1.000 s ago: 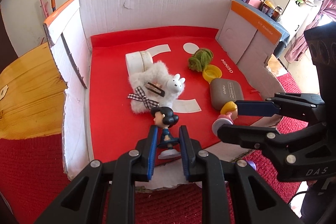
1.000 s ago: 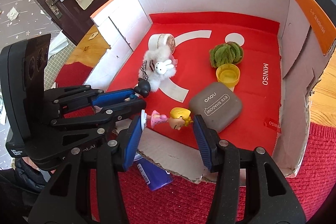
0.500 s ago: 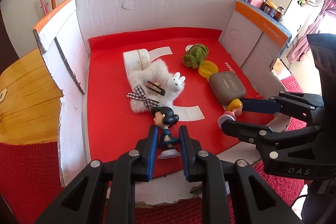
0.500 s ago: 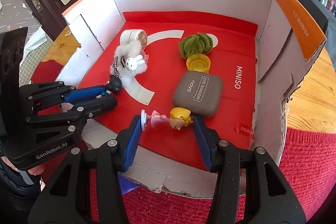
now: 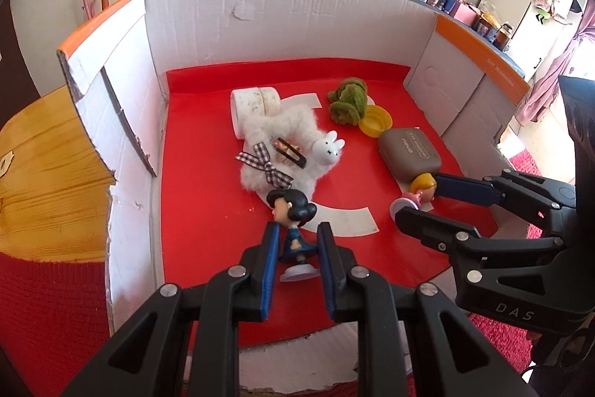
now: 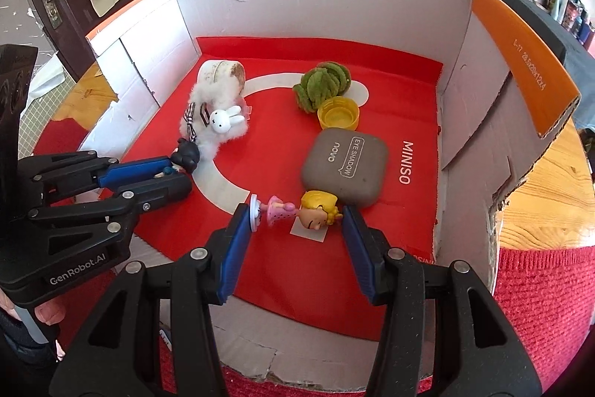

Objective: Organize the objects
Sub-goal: 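Carry the dark-haired figurine with the left tool while the right carries the blonde figurine into the box, then open the left tool to release the dark-haired figurine while the right releases the blonde figurine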

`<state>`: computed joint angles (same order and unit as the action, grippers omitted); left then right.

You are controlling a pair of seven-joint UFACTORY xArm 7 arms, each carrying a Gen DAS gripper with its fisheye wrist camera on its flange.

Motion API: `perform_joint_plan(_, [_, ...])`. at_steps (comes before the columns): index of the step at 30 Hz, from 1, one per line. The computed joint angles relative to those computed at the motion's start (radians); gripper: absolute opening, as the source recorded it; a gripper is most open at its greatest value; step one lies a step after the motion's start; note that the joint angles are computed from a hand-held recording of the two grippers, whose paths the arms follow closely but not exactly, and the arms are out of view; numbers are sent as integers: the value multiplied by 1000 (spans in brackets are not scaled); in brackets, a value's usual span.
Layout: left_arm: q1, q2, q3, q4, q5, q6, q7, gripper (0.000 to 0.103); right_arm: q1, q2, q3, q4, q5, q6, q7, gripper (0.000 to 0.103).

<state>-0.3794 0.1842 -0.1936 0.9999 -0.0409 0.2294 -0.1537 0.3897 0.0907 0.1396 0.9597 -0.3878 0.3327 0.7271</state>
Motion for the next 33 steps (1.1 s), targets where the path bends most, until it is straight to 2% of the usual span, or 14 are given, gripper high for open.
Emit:
perform_joint_plan(9, [-7, 7, 9, -1, 22, -14, -19, 22, 16, 16, -9, 19, -67, 17, 45, 49])
perform_joint_plan(24, [-7, 11, 10, -1, 32, -24, -26, 22, 10, 8, -7, 2, -65, -8, 45, 49])
perform_joint_plan(26, [-12, 10, 15, -1, 43, -24, -35, 23, 9, 6, -6, 2, -61, -9, 41, 49])
perform_joint_plan(30, [-29, 5, 35, -6, 90, -26, -75, 33, 10, 7, -6, 2, -63, -10, 43, 50])
perform_joint_plan(33, [-32, 1, 40, -10, 114, -26, -97, 34, 8, 4, -6, -2, -57, -13, 39, 55])
